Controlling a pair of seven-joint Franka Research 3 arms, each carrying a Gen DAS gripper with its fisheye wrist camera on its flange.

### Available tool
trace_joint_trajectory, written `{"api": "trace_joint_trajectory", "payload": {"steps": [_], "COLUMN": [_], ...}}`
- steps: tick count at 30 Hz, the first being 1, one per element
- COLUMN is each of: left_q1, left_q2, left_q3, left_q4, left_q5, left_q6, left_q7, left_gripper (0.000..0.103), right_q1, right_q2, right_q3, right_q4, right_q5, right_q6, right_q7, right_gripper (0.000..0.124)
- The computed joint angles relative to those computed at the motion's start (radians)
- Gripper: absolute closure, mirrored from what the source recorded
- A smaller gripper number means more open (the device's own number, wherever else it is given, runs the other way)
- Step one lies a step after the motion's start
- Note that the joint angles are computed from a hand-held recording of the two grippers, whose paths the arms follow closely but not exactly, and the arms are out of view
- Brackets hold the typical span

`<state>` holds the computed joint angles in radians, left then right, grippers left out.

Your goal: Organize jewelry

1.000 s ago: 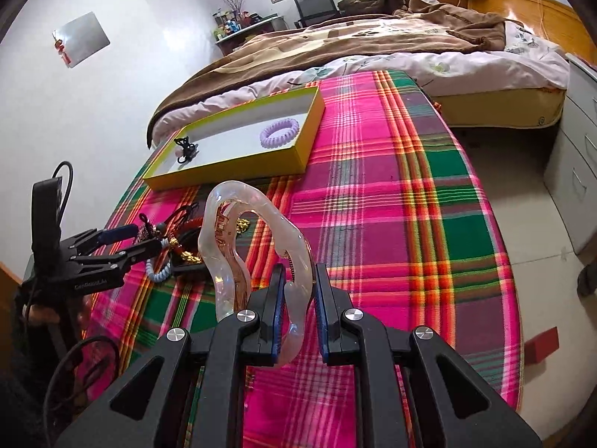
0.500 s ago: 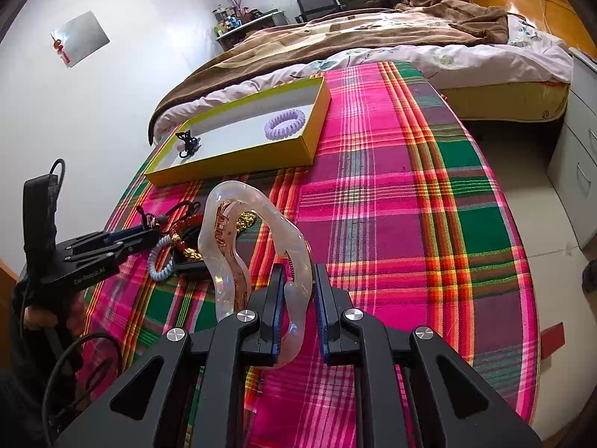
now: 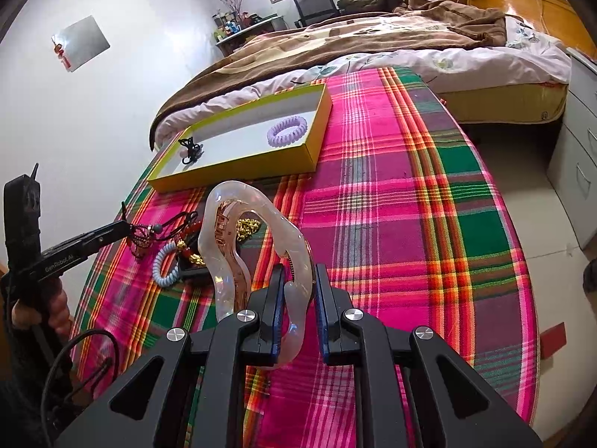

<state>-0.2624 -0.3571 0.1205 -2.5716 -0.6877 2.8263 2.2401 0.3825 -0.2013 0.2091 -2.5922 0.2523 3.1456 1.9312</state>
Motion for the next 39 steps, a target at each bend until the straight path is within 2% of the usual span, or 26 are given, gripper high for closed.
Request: {"api": "trace_joint_trajectory", "payload": {"steps": [4,8,10,13,16,18,21,24,26,28,30,32,35,37,39], "left_q1": [-0.008,-0.040,-0.021,-0.005,0.039,0.051,0.068,0.090,0.087,0.095,0.115,0.116,0.132,0.120,0.115], "left_q2": [-0.022,-0.046,-0.047,-0.045,-0.038,-0.063,-0.092,-0.088,-0.083,-0.063,-0.052,-0.047,-0.029,-0.001,0.024], "left_q3": [0.029,0.099,0.085,0.092,0.044,0.036,0.000,-0.038,-0.039,-0.033,-0.046,-0.040,-0.044,-0.021,-0.027], "left_q4": [-0.004,0.023,0.029,0.045,0.040,0.036,0.033,0.035,0.025,0.019,-0.004,-0.025,-0.042,-0.033,-0.031], "left_q5": [-0.037,-0.186,-0.217,-0.275,-0.278,-0.323,-0.310,-0.236,-0.199,-0.148,-0.081,-0.043,0.034,0.032,0.030], "left_q6": [-0.026,-0.112,-0.122,-0.209,-0.202,-0.221,-0.194,-0.150,-0.118,-0.124,-0.103,-0.088,-0.072,-0.094,-0.066], "left_q7": [0.021,0.139,0.156,0.201,0.176,0.209,0.232,0.170,0.138,0.089,0.031,-0.003,-0.075,-0.095,-0.113], "left_gripper": [0.084,0.084,0.084,0.084,0.088,0.089,0.089,0.089,0.088,0.080,0.052,0.041,0.034,0.034,0.034], "right_q1": [-0.008,-0.004,0.015,0.017,0.011,-0.004,-0.020,-0.007,-0.006,-0.005,0.016,0.028,0.035,0.027,0.014], "right_q2": [-0.002,-0.001,0.002,0.005,0.002,-0.001,-0.005,-0.007,-0.006,-0.004,-0.005,-0.004,-0.003,-0.001,-0.003], "right_q3": [0.008,0.004,-0.011,-0.012,-0.007,0.003,0.018,0.009,0.010,0.011,-0.006,-0.016,-0.019,-0.009,0.005], "right_q4": [0.000,-0.001,-0.001,0.002,0.001,0.004,0.003,0.001,0.001,0.002,0.000,0.000,0.000,0.001,0.001], "right_q5": [-0.007,-0.006,0.007,0.012,0.012,0.001,-0.014,-0.008,-0.006,-0.007,0.005,0.015,0.026,0.025,0.019], "right_q6": [-0.001,0.005,0.008,0.006,0.007,0.001,0.010,0.024,0.023,0.019,0.022,0.024,0.028,0.028,0.023], "right_q7": [0.004,0.007,-0.007,-0.011,-0.011,-0.005,0.011,0.010,0.006,0.004,-0.011,-0.025,-0.036,-0.035,-0.027], "right_gripper": [0.109,0.109,0.109,0.109,0.109,0.109,0.109,0.109,0.109,0.109,0.109,0.109,0.109,0.109,0.109]}}
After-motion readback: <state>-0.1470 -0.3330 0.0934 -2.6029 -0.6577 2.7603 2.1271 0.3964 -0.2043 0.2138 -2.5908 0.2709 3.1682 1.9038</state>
